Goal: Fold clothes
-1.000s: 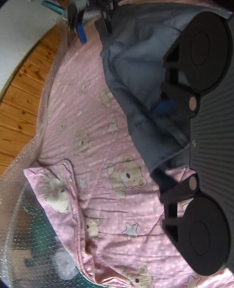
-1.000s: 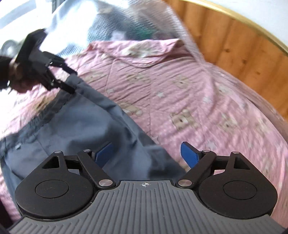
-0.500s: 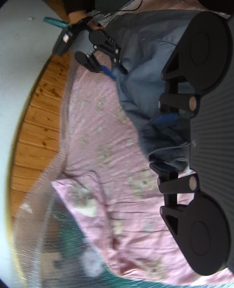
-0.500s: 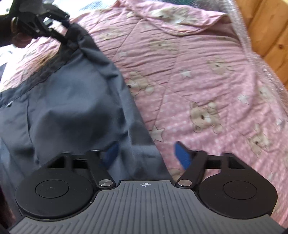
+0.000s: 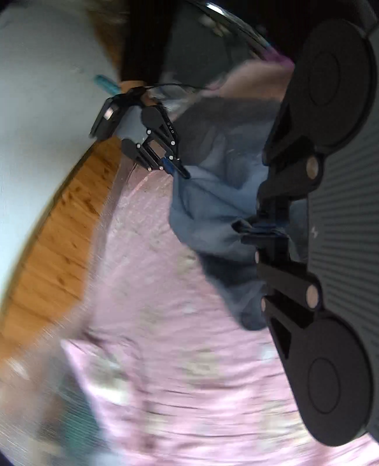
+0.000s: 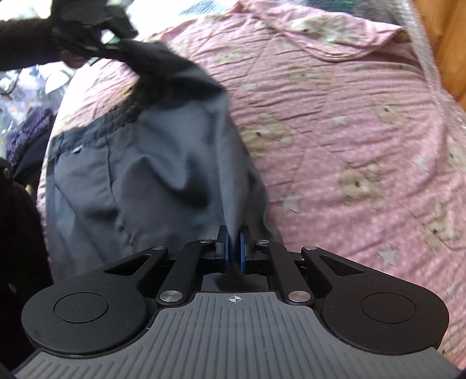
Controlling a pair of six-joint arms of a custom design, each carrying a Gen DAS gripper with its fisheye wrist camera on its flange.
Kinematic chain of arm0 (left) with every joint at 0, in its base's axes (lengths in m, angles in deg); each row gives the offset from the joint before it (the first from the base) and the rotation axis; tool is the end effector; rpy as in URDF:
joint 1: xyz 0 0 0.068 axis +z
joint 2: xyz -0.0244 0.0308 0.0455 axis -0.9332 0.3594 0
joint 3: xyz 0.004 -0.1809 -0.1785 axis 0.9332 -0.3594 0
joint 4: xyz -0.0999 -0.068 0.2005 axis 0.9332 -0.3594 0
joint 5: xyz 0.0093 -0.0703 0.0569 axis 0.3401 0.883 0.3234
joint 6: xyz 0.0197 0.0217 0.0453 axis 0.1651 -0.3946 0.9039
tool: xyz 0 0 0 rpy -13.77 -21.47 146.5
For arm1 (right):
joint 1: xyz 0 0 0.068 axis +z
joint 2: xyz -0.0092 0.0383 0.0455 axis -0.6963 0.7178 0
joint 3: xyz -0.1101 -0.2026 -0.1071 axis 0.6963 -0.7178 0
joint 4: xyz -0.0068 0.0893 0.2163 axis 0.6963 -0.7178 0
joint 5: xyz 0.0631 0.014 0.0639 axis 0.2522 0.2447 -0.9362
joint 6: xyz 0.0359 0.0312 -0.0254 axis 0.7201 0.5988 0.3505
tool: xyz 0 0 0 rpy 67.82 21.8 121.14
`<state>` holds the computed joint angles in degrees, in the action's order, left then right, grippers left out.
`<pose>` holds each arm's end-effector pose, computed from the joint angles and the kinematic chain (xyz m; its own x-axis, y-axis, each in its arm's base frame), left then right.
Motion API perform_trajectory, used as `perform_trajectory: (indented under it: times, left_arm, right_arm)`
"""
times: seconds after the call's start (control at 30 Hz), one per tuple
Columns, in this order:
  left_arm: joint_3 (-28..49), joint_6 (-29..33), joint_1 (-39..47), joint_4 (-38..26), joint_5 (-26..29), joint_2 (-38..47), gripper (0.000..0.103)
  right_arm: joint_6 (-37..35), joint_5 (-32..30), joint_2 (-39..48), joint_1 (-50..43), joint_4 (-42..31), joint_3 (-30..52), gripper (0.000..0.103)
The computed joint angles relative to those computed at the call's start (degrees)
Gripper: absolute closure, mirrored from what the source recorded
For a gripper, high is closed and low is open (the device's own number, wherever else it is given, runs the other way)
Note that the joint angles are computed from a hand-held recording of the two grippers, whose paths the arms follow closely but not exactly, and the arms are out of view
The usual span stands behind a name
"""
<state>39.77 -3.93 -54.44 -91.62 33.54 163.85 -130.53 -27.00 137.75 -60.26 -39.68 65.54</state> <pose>0.3215 0.0545 0.2091 -0.6936 0.4271 -0.5800 0.7201 0.4297 -0.5448 0.3228 -0.0789 0.2455 -0.6399 -0.6871 -0.3441 -0.7634 0.6195 0.1826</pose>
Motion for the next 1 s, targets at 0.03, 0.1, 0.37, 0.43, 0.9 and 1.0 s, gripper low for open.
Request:
perform_trajectory:
  times: [0.03, 0.1, 0.37, 0.43, 0.9, 1.0]
  left_arm:
    - [1.0, -1.7, 0.4, 0.2, -0.7, 2.3, 0.099]
    - [3.4, -5.5, 1.1, 0.8, -2.0, 7.0, 0.098]
    - [14.6, -27.0, -1.4, 6.2, -5.8, 17.2, 0.091]
    - [17.8, -29.1, -2.0, 5.8, -7.7, 18.5, 0.088]
    - [-1.8, -32.9, -7.9, 25.8, -4.6, -6.5, 0.051]
    - [-8.0, -37.2, -13.8, 33.0, -12.4, -6.7, 0.055]
  right_arm:
    - [0.3, -0.2, 0.5, -0.6, 0.2, 0.1, 0.099]
    - [1.5, -0.6, 1.2, -0.8, 1.9, -1.4, 0.099]
    - [13.6, 1.8, 2.4, 0.9, 17.4, -9.4, 0.092]
    - [16.9, 2.0, 2.8, 0.3, 20.2, -9.9, 0.067]
    - [44.5, 4.4, -29.6, -5.2, 41.1, -42.0, 0.078]
    - [48.1, 9.3, -31.9, -1.8, 47.2, -50.7, 0.08]
